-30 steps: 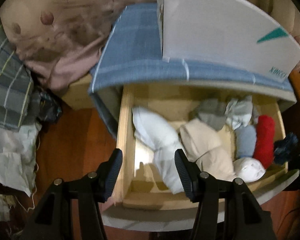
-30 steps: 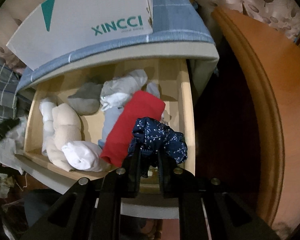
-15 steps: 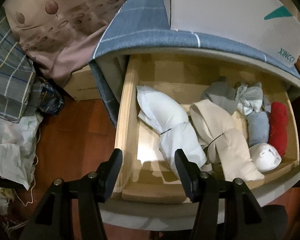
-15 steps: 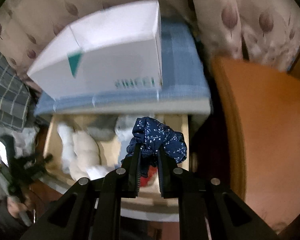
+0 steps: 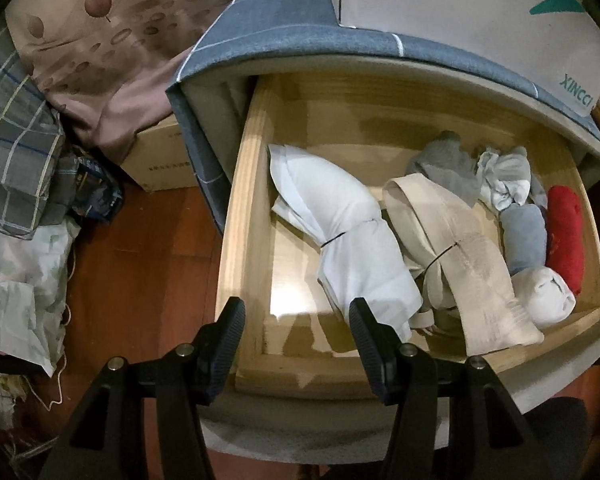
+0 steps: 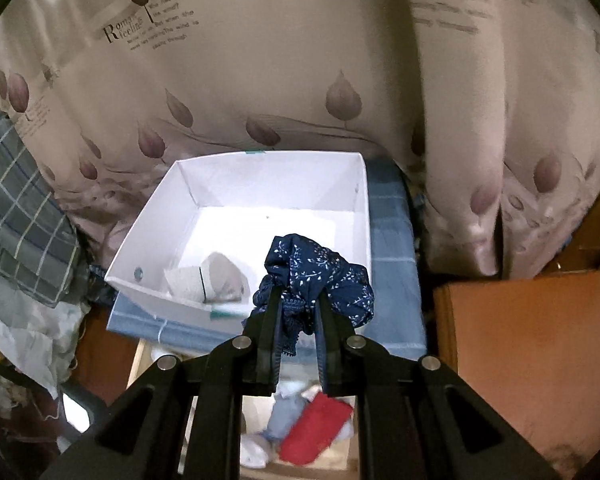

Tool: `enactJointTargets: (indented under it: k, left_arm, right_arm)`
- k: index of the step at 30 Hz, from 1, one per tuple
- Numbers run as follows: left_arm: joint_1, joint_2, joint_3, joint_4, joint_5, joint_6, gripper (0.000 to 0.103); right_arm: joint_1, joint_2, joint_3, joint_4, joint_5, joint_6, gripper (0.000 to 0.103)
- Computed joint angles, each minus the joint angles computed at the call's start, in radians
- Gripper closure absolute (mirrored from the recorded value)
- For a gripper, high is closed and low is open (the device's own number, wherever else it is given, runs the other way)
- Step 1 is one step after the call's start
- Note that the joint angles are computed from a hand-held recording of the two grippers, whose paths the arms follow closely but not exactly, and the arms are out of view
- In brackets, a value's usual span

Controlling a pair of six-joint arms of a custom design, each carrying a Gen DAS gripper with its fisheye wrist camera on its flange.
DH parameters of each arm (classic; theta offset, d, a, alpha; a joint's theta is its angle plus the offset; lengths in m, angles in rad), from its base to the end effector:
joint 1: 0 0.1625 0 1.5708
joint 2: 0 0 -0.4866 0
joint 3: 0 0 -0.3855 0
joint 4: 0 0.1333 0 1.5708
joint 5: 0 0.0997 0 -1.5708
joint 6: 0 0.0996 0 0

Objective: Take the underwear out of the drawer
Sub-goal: 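Carry the navy underwear with the right tool into the white box and release, then lower the right tool into the drawer and grasp the red underwear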

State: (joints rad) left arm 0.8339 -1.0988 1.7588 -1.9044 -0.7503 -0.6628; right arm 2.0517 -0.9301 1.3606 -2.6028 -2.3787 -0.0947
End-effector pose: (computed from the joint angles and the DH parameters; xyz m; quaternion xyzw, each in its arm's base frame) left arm -0.2495 -0.5817 0.2632 0.0983 0.9018 -0.1395 0.3970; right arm 0.4070 -0.6475 0.3914 0.1376 -0.8752 0.3394 0.3162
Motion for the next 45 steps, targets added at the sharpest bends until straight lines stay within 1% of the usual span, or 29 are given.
enactJointTargets:
  k: [5,10,13,14,17,18,20,23,26,29,33,36,39,42,45]
  left_arm:
    - [0.002,-0.004,-0.010,-0.009,-0.002,0.018,0.048]
    - [0.006,-0.005,-0.020,-0.010,-0.008,0.019,0.048]
    - [0.009,-0.005,-0.028,0.001,-0.011,0.018,0.048]
    - [0.009,-0.005,-0.030,0.004,-0.008,0.016,0.048]
    - [0.015,0.000,-0.037,0.008,-0.015,0.015,0.048]
    - [0.015,0.002,-0.040,0.012,-0.017,0.011,0.048]
    - [0.016,0.005,-0.045,0.018,-0.017,0.008,0.048]
    - [0.016,0.005,-0.048,0.027,-0.016,0.001,0.048]
    - [0.012,0.003,-0.052,0.034,-0.020,0.002,0.048]
    - [-0.001,-0.004,-0.049,0.039,-0.001,0.002,0.048]
    - [-0.013,-0.016,-0.049,0.047,0.004,-0.005,0.047]
    - [-0.023,-0.023,-0.046,0.052,0.007,-0.010,0.048]
    - [-0.026,-0.026,-0.052,0.072,0.001,-0.020,0.047]
    - [-0.027,-0.032,-0.052,0.080,-0.010,-0.031,0.048]
    - [-0.027,-0.036,-0.053,0.091,-0.017,-0.045,0.048]
  right_arm:
    - [-0.023,0.083,-0.111,0.069,-0.011,-0.002,0.090]
    - [-0.054,0.146,-0.192,0.192,-0.021,0.047,0.090]
    - [-0.070,0.160,-0.209,0.259,-0.019,0.087,0.090]
    - [-0.073,0.159,-0.217,0.301,-0.013,0.113,0.090]
    - [-0.079,0.165,-0.219,0.312,-0.016,0.119,0.088]
    - [-0.082,0.164,-0.206,0.268,-0.007,0.091,0.088]
    - [-0.079,0.167,-0.205,0.260,-0.022,0.084,0.087]
    - [-0.076,0.168,-0.212,0.275,-0.021,0.081,0.077]
    - [-0.068,0.151,-0.196,0.266,-0.011,0.079,0.077]
    - [-0.053,0.109,-0.146,0.261,0.006,0.084,0.076]
    - [-0.031,0.030,-0.040,0.257,0.016,0.109,0.069]
    - [-0.021,-0.031,0.051,0.253,0.010,0.139,0.067]
    - [-0.025,-0.078,0.127,0.282,0.006,0.181,0.062]
    - [-0.045,-0.104,0.186,0.314,0.019,0.228,0.062]
    - [-0.076,-0.115,0.234,0.335,0.048,0.280,0.062]
